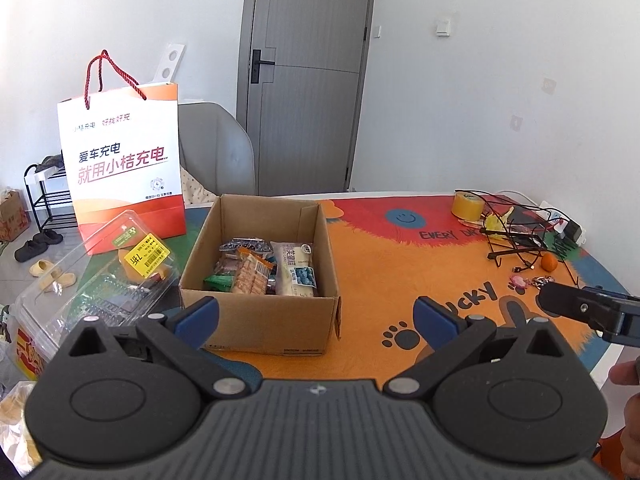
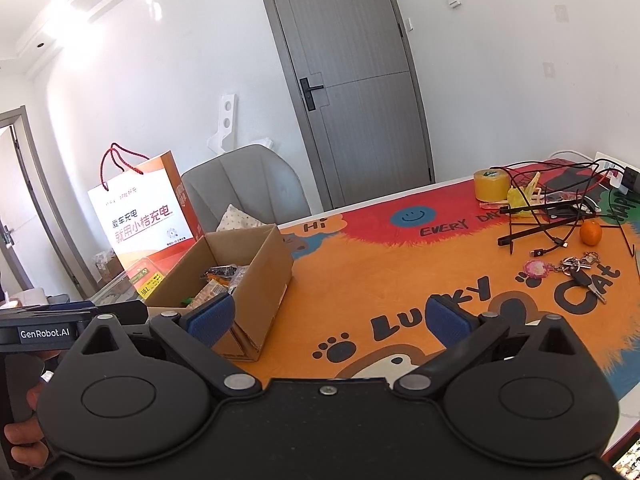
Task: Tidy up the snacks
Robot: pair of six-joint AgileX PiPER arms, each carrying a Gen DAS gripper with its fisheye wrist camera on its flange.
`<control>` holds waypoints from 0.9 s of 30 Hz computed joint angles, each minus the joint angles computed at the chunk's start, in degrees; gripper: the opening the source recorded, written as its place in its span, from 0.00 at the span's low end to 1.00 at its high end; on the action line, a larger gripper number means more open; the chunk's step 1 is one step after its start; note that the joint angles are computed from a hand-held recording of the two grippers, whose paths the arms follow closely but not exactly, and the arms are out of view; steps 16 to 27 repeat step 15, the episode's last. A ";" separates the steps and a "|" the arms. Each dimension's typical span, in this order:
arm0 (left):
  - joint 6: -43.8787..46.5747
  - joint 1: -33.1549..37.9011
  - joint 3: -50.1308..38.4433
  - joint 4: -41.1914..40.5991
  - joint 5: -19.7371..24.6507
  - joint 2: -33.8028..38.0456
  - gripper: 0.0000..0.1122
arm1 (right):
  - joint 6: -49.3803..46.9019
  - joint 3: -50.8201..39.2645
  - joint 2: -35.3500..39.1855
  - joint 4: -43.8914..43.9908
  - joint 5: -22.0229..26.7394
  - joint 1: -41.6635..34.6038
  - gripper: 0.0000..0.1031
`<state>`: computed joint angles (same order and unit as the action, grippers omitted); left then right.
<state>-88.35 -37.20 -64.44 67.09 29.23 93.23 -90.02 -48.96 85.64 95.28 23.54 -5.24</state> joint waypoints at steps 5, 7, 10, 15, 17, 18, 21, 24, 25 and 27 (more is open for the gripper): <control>-0.28 0.09 0.13 0.39 -0.01 -0.01 0.91 | 0.16 -0.01 0.05 -0.18 -0.20 0.15 1.00; -0.27 0.27 0.14 0.19 -0.13 0.02 0.91 | 0.40 -0.05 0.09 -0.43 -0.36 0.27 1.00; -1.16 0.38 0.53 1.21 -0.31 -0.14 0.91 | 0.34 0.02 0.10 -0.42 -0.26 0.29 1.00; -3.14 0.13 1.01 3.24 -0.22 -0.24 0.91 | 0.64 -0.13 0.35 -0.66 -0.14 0.19 1.00; -3.14 0.13 1.01 3.24 -0.22 -0.24 0.91 | 0.64 -0.13 0.35 -0.66 -0.14 0.19 1.00; -3.14 0.13 1.01 3.24 -0.22 -0.24 0.91 | 0.64 -0.13 0.35 -0.66 -0.14 0.19 1.00; -3.14 0.13 1.01 3.24 -0.22 -0.24 0.91 | 0.64 -0.13 0.35 -0.66 -0.14 0.19 1.00; -3.14 0.13 1.01 3.24 -0.22 -0.24 0.91 | 0.64 -0.13 0.35 -0.66 -0.14 0.19 1.00; -3.14 0.13 1.01 3.24 -0.22 -0.24 0.91 | 0.64 -0.13 0.35 -0.66 -0.14 0.19 1.00; -3.14 0.13 1.01 3.24 -0.22 -0.24 0.91 | 0.64 -0.13 0.35 -0.66 -0.14 0.19 1.00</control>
